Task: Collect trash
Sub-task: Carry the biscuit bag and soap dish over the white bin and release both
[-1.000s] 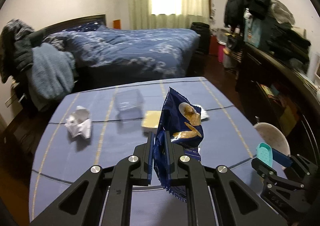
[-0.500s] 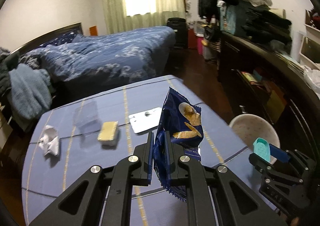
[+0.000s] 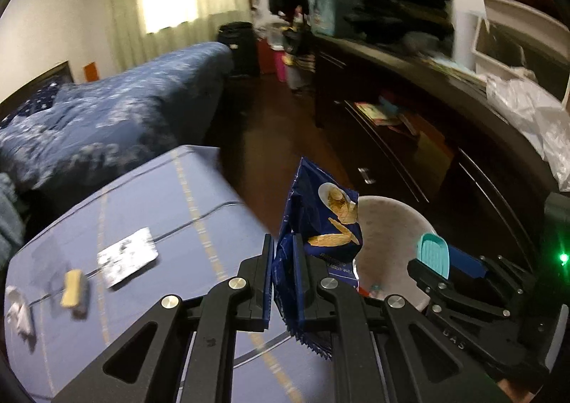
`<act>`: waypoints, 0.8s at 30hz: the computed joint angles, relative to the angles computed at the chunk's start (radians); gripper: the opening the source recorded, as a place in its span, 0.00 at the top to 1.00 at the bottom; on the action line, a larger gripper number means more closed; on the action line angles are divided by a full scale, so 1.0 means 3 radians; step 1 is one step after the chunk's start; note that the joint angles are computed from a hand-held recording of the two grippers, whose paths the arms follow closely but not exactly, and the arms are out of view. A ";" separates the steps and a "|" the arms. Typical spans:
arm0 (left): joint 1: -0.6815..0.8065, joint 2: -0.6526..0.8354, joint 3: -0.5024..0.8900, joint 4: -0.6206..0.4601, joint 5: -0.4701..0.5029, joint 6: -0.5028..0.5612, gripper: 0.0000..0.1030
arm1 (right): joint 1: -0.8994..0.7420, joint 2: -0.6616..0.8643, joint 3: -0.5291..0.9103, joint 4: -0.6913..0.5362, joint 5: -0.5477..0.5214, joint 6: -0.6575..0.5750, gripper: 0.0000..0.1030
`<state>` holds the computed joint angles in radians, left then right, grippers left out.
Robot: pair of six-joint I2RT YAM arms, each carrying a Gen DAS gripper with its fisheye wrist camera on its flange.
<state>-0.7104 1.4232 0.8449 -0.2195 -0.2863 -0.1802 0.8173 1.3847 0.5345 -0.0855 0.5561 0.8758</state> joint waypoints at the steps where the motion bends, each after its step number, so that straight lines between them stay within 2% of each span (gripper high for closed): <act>1: -0.0021 0.0080 0.0042 0.0021 0.0007 0.0003 0.90 | -0.0068 0.0014 -0.0033 0.0057 -0.0025 -0.0033 0.49; 9: -0.0111 0.0988 0.0681 0.0047 0.0055 0.0017 0.89 | -0.0597 0.0474 -0.0136 0.0552 -0.0291 -0.0289 0.49; 12: -0.0084 0.1158 0.0807 0.0084 0.0130 0.0002 0.84 | -0.0761 0.0677 -0.0115 0.0714 -0.0399 -0.0387 0.48; 13: -0.0073 0.1177 0.0817 0.0091 0.0143 0.0006 0.77 | -0.0800 0.0749 -0.0088 0.0737 -0.0418 -0.0422 0.44; 14: -0.0062 0.1200 0.0839 0.0083 0.0156 0.0003 0.60 | -0.0835 0.0821 -0.0067 0.0761 -0.0437 -0.0451 0.39; 15: -0.0051 0.1200 0.0840 0.0083 0.0179 -0.0006 0.48 | -0.0857 0.0856 -0.0079 0.0818 -0.0433 -0.0459 0.28; 16: -0.0038 0.1167 0.0794 0.0146 0.0224 -0.0020 0.24 | -0.0859 0.0868 -0.0095 0.0856 -0.0409 -0.0459 0.25; 17: -0.0029 0.1095 0.0697 0.0264 0.0226 -0.0024 0.15 | -0.0852 0.0879 -0.0097 0.0851 -0.0383 -0.0461 0.24; 19: -0.0048 0.0958 0.0542 0.0463 0.0115 0.0008 0.14 | -0.0843 0.0887 -0.0088 0.0812 -0.0334 -0.0461 0.21; 22: -0.0032 0.0780 0.0438 0.0514 0.0013 0.0053 0.12 | -0.0784 0.0830 -0.0069 0.0708 -0.0266 -0.0419 0.20; 24: 0.0020 0.0631 0.0351 0.0530 0.0054 0.0028 0.10 | -0.0718 0.0767 -0.0054 0.0618 -0.0217 -0.0368 0.20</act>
<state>-0.7044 1.6125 0.9503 -0.0604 -0.2701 -0.1720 0.6020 1.6149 0.5183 0.0999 0.4909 0.7653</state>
